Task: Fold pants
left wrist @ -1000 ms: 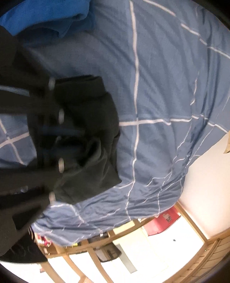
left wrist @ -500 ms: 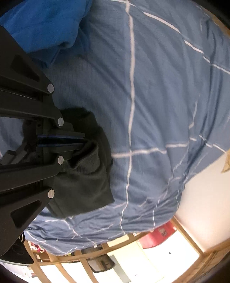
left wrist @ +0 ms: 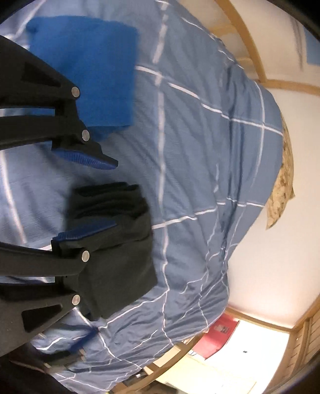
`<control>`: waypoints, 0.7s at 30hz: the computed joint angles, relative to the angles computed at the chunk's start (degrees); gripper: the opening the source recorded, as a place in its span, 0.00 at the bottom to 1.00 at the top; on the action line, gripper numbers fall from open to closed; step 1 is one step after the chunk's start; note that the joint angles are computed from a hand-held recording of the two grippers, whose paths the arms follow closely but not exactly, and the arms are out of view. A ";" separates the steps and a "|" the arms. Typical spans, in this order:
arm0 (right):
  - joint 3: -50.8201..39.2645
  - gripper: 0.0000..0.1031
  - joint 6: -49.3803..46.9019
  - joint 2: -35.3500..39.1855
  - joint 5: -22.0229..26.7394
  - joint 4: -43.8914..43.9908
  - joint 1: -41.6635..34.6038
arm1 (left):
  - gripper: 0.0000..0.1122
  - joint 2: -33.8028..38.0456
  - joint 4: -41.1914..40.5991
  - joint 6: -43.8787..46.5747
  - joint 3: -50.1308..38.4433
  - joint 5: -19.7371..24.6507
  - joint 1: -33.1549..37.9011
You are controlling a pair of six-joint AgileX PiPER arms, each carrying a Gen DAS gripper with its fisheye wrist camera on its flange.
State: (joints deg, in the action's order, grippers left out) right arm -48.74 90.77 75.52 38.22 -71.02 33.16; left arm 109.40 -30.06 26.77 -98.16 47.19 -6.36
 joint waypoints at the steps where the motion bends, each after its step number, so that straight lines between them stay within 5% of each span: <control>1: 1.89 0.75 1.98 -1.90 5.44 -0.82 1.06 | 0.38 -1.48 0.05 -0.17 3.36 -2.19 -0.45; 4: 4.75 0.75 2.97 -4.68 11.07 1.35 -0.58 | 0.38 -3.27 0.81 -2.67 9.00 -5.67 -2.29; 12: 8.70 0.75 0.88 -5.27 5.86 6.14 -11.36 | 0.43 -1.15 -0.35 -6.76 11.23 -10.76 -5.83; 21: 10.08 0.75 -0.06 -4.35 2.90 8.58 -14.55 | 0.43 2.27 -3.04 -12.15 8.38 -10.54 -6.55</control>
State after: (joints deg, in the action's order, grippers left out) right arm -38.65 90.72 71.17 41.12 -62.44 18.61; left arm 111.67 -33.09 14.62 -89.78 36.64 -12.91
